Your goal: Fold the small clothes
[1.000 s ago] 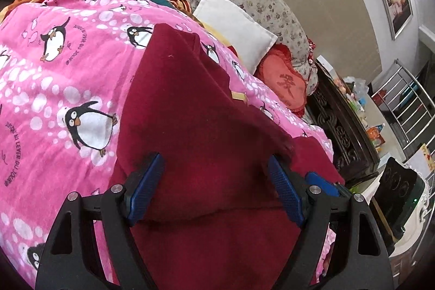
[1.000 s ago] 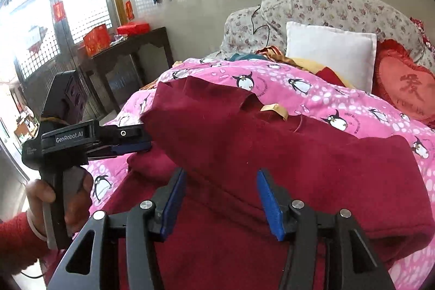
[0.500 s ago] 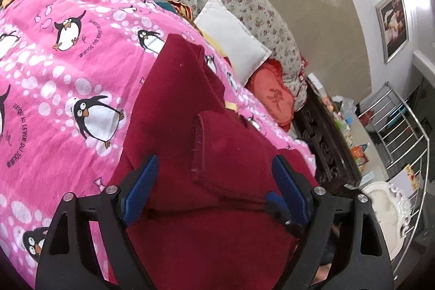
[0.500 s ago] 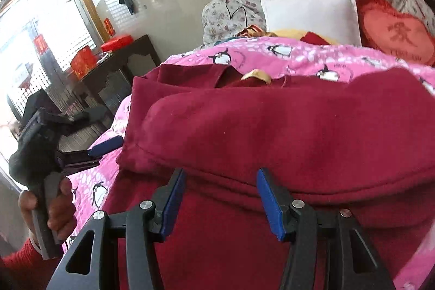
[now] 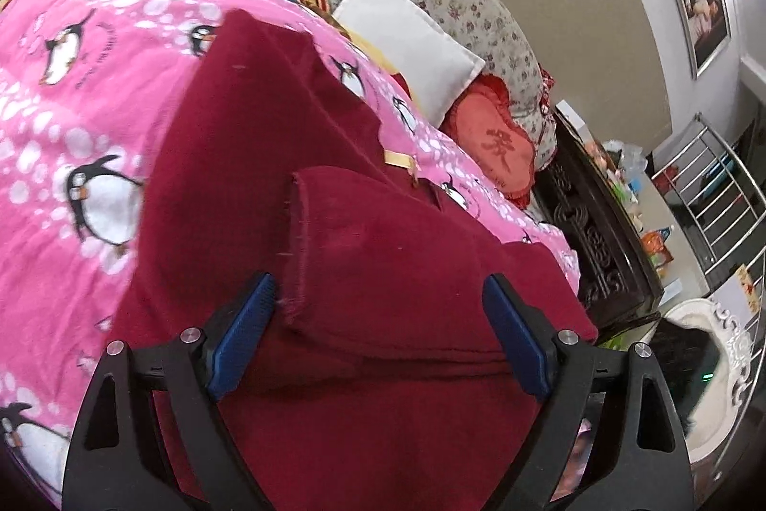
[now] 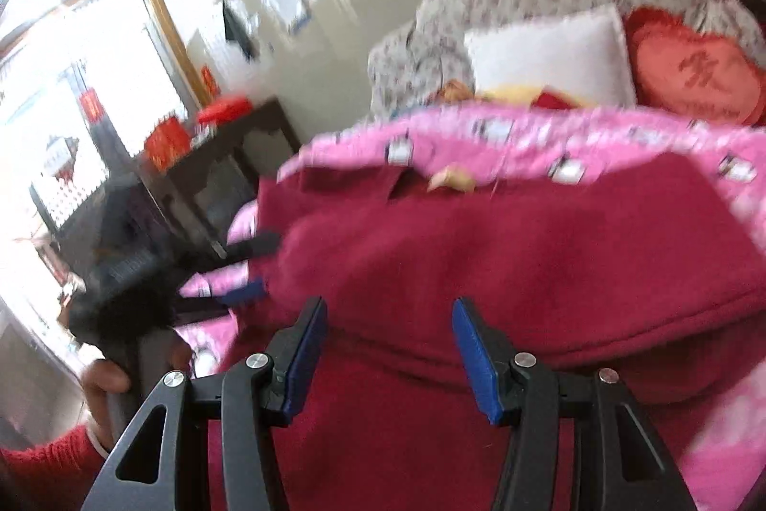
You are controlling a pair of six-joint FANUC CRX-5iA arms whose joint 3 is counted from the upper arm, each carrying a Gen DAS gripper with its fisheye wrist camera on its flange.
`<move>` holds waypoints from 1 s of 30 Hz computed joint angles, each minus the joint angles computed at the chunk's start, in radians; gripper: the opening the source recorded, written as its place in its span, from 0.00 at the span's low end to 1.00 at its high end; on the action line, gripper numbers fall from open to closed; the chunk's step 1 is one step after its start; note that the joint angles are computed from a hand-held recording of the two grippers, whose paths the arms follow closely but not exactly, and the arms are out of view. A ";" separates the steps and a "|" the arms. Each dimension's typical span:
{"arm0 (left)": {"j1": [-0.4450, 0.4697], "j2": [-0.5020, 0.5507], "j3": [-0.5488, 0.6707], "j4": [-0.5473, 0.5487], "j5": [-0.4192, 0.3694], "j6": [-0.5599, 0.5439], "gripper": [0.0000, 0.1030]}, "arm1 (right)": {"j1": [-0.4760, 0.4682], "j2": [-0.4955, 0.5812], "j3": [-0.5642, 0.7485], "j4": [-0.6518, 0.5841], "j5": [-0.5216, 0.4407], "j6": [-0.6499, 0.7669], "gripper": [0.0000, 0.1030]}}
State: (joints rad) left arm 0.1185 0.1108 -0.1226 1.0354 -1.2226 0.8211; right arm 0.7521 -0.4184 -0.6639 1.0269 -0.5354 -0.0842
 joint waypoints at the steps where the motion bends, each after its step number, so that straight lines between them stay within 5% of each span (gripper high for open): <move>1: -0.009 0.003 0.004 -0.006 0.008 0.008 0.85 | -0.011 -0.027 -0.023 0.063 0.001 -0.056 0.51; 4: -0.034 0.003 0.012 -0.024 0.045 0.021 0.68 | -0.041 -0.112 -0.079 0.216 -0.032 -0.195 0.51; 6: -0.047 0.024 0.046 -0.052 0.025 0.011 0.26 | -0.048 -0.155 -0.101 0.268 -0.077 -0.248 0.52; 9: -0.054 0.026 0.069 -0.065 0.025 0.007 0.15 | -0.060 -0.205 -0.130 0.311 -0.137 -0.326 0.55; 19: 0.038 0.002 0.119 -0.131 0.075 -0.051 0.14 | -0.029 -0.183 -0.103 0.246 -0.197 -0.253 0.54; 23: 0.020 -0.001 0.090 -0.229 0.145 -0.023 0.14 | 0.039 -0.090 -0.025 0.132 -0.280 -0.062 0.45; 26: 0.016 0.003 0.073 -0.231 0.169 -0.029 0.14 | 0.113 0.026 0.121 -0.115 -0.488 0.218 0.45; 30: 0.015 -0.007 0.057 -0.226 0.187 -0.043 0.14 | 0.119 0.041 0.141 -0.235 -0.494 0.364 0.45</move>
State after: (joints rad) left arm 0.1330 0.1036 -0.0651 0.8090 -1.0354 0.7779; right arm 0.8712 -0.3774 -0.5228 0.7921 -1.0289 0.2799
